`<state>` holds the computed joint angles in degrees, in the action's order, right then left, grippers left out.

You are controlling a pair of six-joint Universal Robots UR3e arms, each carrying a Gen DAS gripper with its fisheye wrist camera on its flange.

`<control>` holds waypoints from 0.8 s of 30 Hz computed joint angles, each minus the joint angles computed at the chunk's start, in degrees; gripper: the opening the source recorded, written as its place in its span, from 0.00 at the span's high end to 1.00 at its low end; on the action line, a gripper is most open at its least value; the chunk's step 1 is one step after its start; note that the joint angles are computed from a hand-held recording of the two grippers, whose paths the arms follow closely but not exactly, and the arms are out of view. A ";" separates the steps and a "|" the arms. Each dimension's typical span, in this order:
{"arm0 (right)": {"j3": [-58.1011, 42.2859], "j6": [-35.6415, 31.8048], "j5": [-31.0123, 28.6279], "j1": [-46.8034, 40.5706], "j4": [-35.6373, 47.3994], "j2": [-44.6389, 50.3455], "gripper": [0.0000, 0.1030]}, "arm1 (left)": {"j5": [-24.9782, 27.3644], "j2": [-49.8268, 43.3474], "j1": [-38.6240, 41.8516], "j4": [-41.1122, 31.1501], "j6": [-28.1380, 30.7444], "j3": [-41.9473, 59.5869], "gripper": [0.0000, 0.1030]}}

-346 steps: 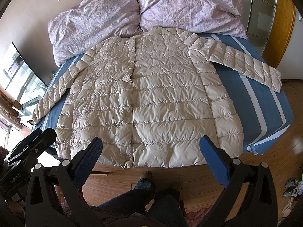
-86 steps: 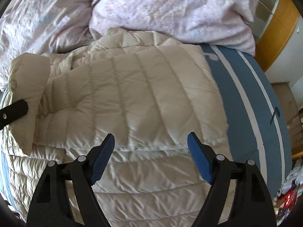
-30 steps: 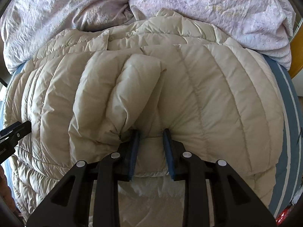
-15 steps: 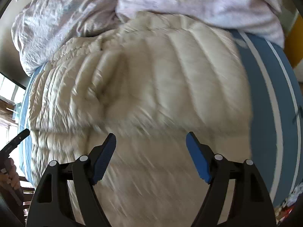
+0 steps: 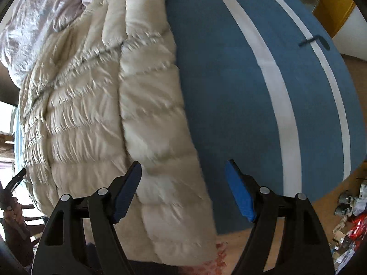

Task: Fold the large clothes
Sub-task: 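Grasp the jacket hem with the left tool while the right tool grasps the hem too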

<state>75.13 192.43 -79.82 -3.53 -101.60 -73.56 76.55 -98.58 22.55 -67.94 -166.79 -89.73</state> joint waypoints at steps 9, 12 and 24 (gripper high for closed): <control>11.74 -4.83 7.80 -4.24 -1.54 -7.25 0.39 | -0.85 9.75 0.94 1.48 0.60 -11.54 0.41; 17.16 -8.16 12.89 -7.79 -0.46 -11.39 0.46 | -2.29 12.86 2.45 0.33 1.49 -14.11 0.47; 29.44 -17.66 19.02 -16.23 4.51 -23.43 0.49 | -1.84 16.57 1.16 0.31 -0.04 -17.14 0.56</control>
